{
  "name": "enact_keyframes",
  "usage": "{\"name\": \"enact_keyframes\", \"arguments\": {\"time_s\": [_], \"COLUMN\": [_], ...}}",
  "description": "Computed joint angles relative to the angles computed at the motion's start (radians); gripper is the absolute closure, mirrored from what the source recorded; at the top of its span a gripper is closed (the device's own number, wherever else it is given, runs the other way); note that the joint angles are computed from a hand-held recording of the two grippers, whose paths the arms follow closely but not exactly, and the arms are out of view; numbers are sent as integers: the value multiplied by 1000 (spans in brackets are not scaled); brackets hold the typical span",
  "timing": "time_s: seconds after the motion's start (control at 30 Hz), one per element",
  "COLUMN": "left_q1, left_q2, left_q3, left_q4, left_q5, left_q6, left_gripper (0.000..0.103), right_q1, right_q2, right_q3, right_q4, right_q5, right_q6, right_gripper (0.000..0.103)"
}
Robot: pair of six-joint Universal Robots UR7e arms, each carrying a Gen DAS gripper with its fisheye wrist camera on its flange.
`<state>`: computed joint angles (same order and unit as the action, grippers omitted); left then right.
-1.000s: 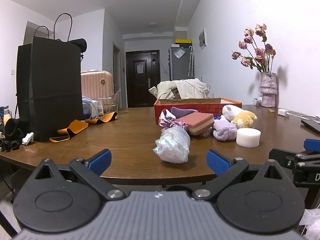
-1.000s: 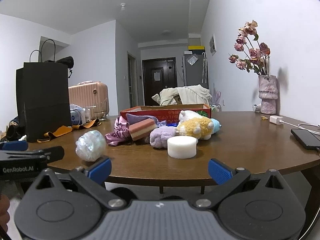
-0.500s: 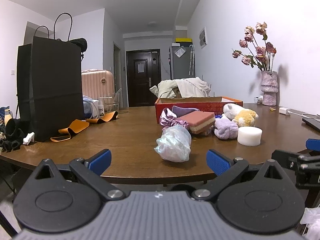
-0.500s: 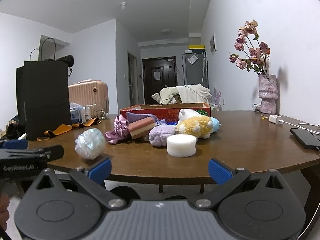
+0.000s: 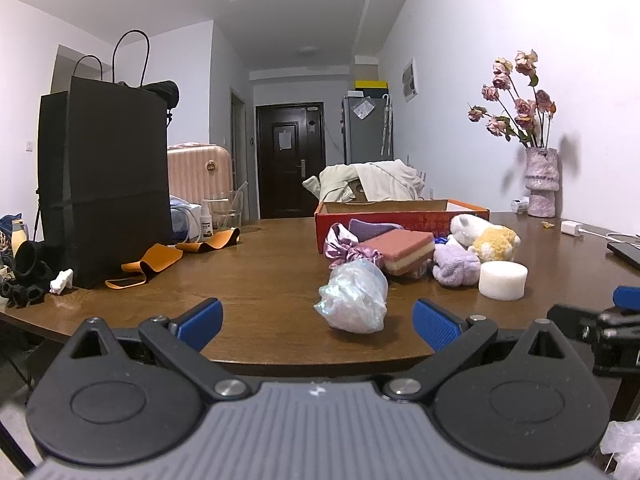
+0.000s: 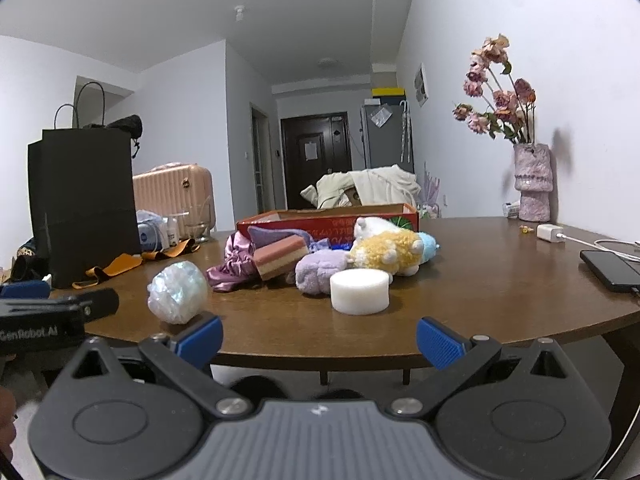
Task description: Organize soft objects
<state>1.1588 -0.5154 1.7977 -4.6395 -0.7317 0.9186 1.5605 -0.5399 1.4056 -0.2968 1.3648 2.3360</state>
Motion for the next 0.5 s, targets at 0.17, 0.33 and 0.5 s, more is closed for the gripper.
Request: {"name": "enact_keyframes", "arguments": {"time_s": [0.17,0.33,0.5], "left_q1": [0,0,-1], "left_q2": [1,-3,0], "left_q3": [1,6,2], "left_q4": [-5,7,7], "left_q5": [5,0,3], "left_q6": [5,-6,-6], "left_gripper": [0,0,0], "right_q1": [-1,-3,-2], "right_q2": [-1,-4,0], "right_q3": [5,7,-3], "right_q4": [-11,-15,0], "right_q5": [-2,-4,5], "right_q6": [3,14,25], "right_gripper": [0,0,0]}}
